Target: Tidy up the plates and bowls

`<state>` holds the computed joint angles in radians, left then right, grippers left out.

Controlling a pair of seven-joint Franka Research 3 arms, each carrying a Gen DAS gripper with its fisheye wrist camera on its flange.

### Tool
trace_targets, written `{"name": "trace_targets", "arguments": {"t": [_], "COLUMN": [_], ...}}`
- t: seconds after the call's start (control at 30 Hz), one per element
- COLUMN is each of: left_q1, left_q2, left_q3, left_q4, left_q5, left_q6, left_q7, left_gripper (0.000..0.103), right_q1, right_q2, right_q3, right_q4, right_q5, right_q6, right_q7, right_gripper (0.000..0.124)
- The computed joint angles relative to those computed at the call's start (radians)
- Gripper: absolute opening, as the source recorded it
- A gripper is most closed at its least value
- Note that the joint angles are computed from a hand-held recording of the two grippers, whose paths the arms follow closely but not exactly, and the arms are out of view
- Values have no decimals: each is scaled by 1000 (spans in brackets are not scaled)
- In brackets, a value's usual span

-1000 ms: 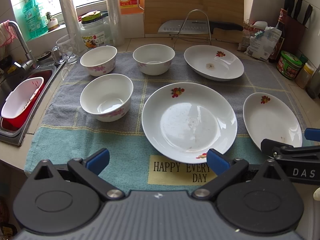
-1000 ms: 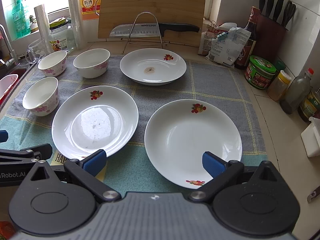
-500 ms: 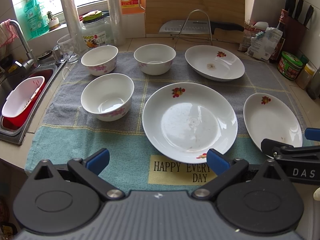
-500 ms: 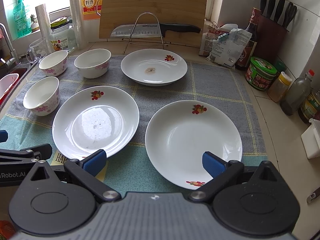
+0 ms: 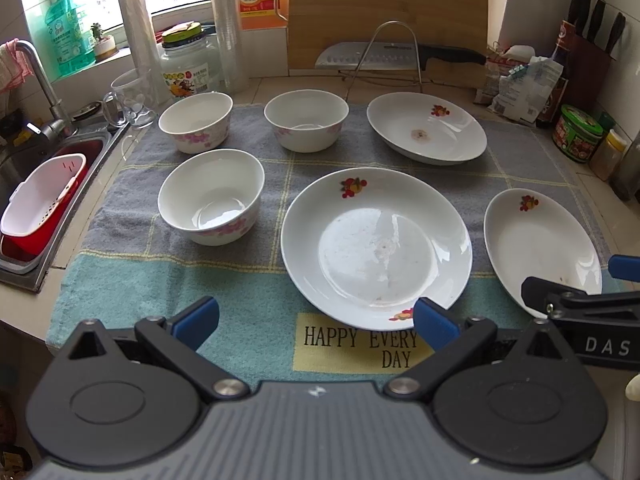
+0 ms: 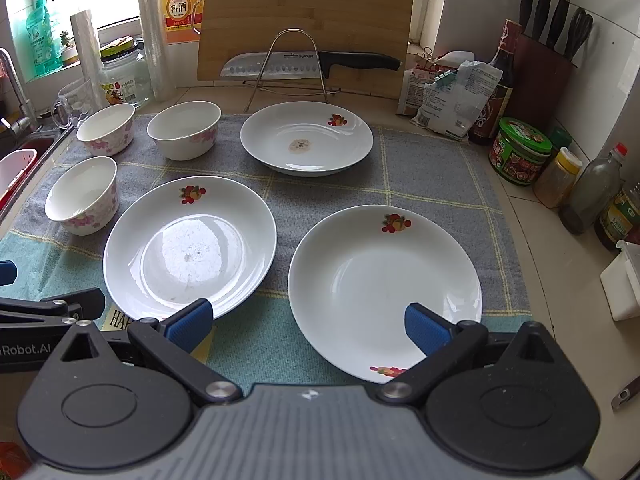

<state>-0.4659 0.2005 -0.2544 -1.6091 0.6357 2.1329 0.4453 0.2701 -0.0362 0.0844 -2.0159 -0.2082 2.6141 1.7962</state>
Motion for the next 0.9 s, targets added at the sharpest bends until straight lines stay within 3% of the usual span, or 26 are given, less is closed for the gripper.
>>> {"name": "trace_targets", "arguments": {"t": [0.53, 0.9], "left_q1": [-9, -29], "left_q2": [21, 64], "left_q3": [6, 15], "left_q4": [25, 71], "left_q5": [19, 40], "left_q6": [6, 5], "left_q7": [-10, -24], "left_gripper": [102, 102], "right_q1": [-7, -28], "right_q2": [-13, -22], "right_q3": [-2, -21], "right_q4": [-30, -80], "right_q5": [9, 134], "right_q6": [63, 140], "right_q7": [-58, -228], "right_gripper": [103, 103]}}
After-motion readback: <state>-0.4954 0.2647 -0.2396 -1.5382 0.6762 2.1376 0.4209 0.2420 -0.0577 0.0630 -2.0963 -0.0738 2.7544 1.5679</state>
